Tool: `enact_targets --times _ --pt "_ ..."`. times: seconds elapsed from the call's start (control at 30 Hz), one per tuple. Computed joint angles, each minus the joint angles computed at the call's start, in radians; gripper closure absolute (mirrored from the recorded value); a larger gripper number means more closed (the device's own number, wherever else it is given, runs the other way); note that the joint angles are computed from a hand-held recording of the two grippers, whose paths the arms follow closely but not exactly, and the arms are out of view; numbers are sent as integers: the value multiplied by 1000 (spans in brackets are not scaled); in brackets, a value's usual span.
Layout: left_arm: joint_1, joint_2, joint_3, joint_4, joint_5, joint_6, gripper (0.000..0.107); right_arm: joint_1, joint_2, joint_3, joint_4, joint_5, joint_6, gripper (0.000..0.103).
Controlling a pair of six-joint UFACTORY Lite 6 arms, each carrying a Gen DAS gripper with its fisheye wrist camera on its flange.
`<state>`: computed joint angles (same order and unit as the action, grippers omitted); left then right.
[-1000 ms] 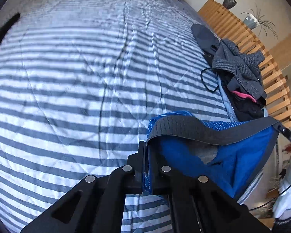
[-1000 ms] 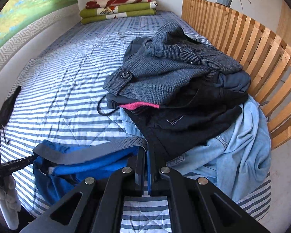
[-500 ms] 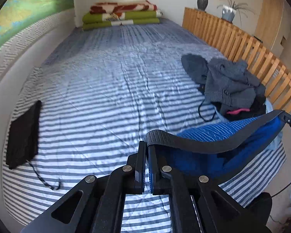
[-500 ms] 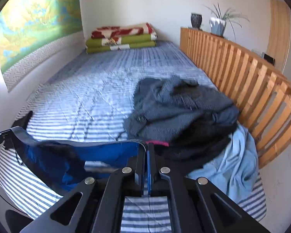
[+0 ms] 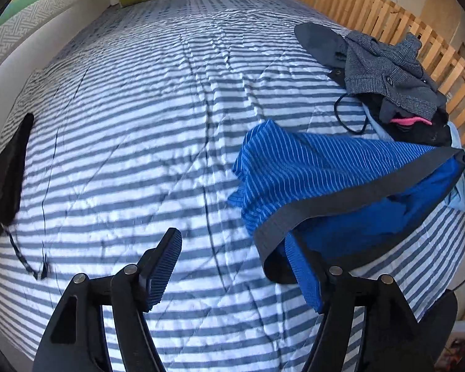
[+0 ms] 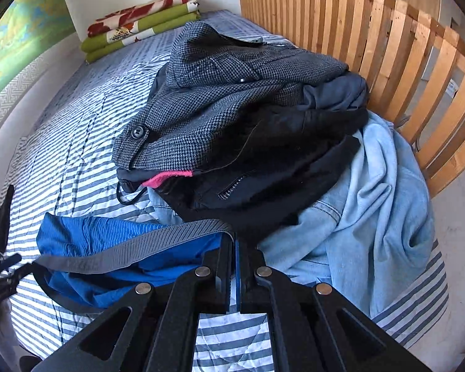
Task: Fold small clothes
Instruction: 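Stretch the waistband between both grippers and lay the garment flat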
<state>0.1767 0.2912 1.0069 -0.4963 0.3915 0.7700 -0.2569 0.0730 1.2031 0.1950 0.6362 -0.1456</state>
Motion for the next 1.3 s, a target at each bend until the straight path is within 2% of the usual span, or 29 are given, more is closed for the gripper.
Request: enact_targets --times 0.07,0.13,0.2,0.23,0.27,0.3,0.33,0.37,0.47,0.57,0.67,0.73,0.8,0.87,0.93,1.03,1.1,1.17,1.23,1.3 --pt "22 -34 -90 -96 -13 115 34 1 18 2 2 -13 -13 102" --pt "6 -35 -145 -124 -67 142 34 14 31 12 -15 -18 5 102" --pt "-2 1 -152 -180 -112 161 37 16 23 11 -22 -15 7 102" --pt "8 28 -142 -262 -110 219 39 15 18 9 -26 -14 6 102" --pt "13 51 -133 -337 -119 267 51 16 12 7 -31 -13 7 102" --pt "3 73 -127 -370 -165 273 73 14 5 3 -34 -10 3 102" --pt "1 110 -103 -362 -172 245 85 11 -1 -3 -29 -4 -5 102" --pt "-1 157 -60 -314 -138 177 104 10 0 -1 -23 2 -9 102" --pt "-3 110 -45 -164 -98 46 105 12 -43 -27 -15 16 -17 102" --pt "73 -85 -51 -31 29 19 105 11 -164 -71 8 48 -52 102" --pt "223 -315 21 9 269 127 105 12 -295 -86 84 145 -123 102" --pt "334 -415 133 14 435 207 105 23 -383 -78 158 235 -184 102" --pt "451 -444 280 -18 594 287 105 62 -457 -55 178 279 -186 102" --pt "527 -423 404 -44 690 338 105 90 -489 -23 211 299 -178 102" --pt "545 -355 491 -12 716 319 105 154 -454 6 199 272 -121 102" --pt "484 -176 586 105 645 205 105 310 -290 61 80 188 47 102" --pt "450 6 747 163 640 83 105 382 -155 166 -1 164 153 102" --pt "433 113 899 171 653 14 105 439 -20 336 -125 152 277 102" --pt "419 158 1026 153 650 -4 105 469 49 494 -190 168 351 102" --pt "440 178 1134 108 683 22 105 489 54 568 -216 174 382 102"
